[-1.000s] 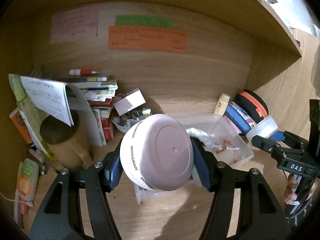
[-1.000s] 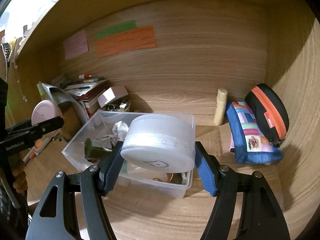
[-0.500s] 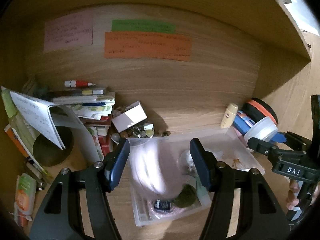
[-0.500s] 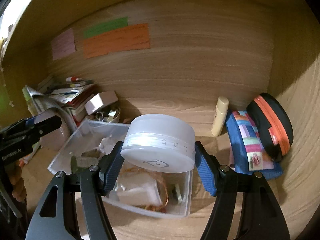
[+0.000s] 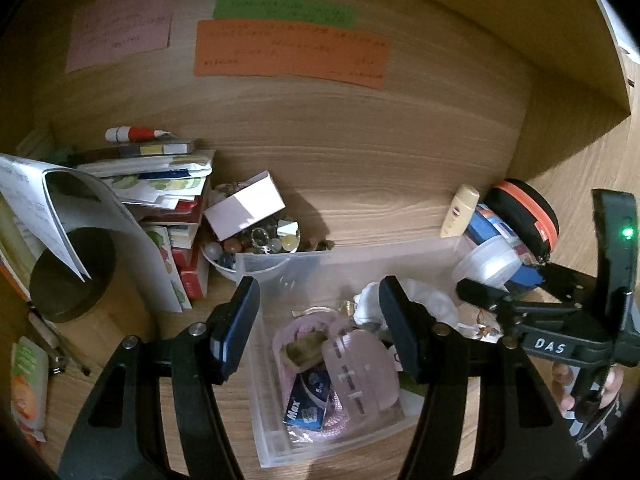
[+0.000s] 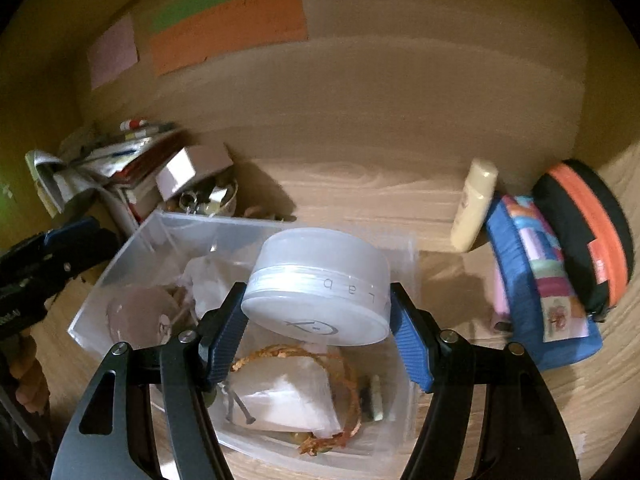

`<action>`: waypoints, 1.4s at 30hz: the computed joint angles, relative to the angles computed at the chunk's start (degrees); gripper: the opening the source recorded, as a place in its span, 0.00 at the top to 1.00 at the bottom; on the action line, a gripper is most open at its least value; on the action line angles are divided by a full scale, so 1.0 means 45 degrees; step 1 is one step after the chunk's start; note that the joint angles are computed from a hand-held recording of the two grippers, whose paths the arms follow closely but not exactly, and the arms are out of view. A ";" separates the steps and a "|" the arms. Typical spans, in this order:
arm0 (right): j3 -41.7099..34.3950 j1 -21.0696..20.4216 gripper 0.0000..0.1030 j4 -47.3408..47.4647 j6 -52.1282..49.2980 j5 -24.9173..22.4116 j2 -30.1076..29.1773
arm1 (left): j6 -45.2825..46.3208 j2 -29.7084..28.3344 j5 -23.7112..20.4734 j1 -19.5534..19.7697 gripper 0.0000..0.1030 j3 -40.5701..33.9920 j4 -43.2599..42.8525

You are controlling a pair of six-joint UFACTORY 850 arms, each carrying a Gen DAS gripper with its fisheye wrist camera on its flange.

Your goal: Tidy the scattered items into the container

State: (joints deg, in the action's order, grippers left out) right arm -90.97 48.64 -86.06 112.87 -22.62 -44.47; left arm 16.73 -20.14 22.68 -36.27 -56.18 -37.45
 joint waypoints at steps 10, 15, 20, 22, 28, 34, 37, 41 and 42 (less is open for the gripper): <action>-0.0759 0.0235 0.29 0.2231 -0.2828 -0.0703 -0.0552 | 0.0667 -0.0177 -0.0330 -0.0056 0.26 -0.0138 -0.0666; -0.0502 0.0293 0.21 0.2403 -0.3062 -0.0486 -0.0296 | 0.0943 0.0001 -0.0321 -0.0147 0.16 0.0027 -0.0997; -0.0108 0.0511 0.19 0.1828 -0.2750 -0.0463 -0.0028 | 0.1820 0.0041 0.0001 -0.0424 0.11 0.0085 -0.1888; -0.0049 0.0644 0.18 0.1794 -0.2889 -0.0734 0.0007 | 0.2327 0.0074 0.0088 -0.0542 0.11 0.0096 -0.2395; 0.0411 0.0858 0.18 0.1393 -0.2537 -0.1009 0.0306 | 0.3528 0.0217 0.0287 -0.0890 0.06 0.0167 -0.3769; 0.1065 0.1070 0.14 0.0481 -0.1464 -0.1483 0.0760 | 0.4820 0.0309 0.0943 -0.1282 0.03 0.0306 -0.5054; 0.1437 0.1193 0.09 -0.0123 -0.0752 -0.1766 0.1015 | 0.4852 0.0410 0.1023 -0.1360 0.03 0.0463 -0.5133; 0.1798 0.1330 0.08 -0.0647 -0.0178 -0.2013 0.1293 | 0.5078 0.0586 0.1238 -0.1488 0.03 0.0699 -0.5401; 0.1907 0.1375 0.08 -0.0805 0.0016 -0.2060 0.1375 | 0.5072 0.0637 0.1325 -0.1525 0.03 0.0774 -0.5415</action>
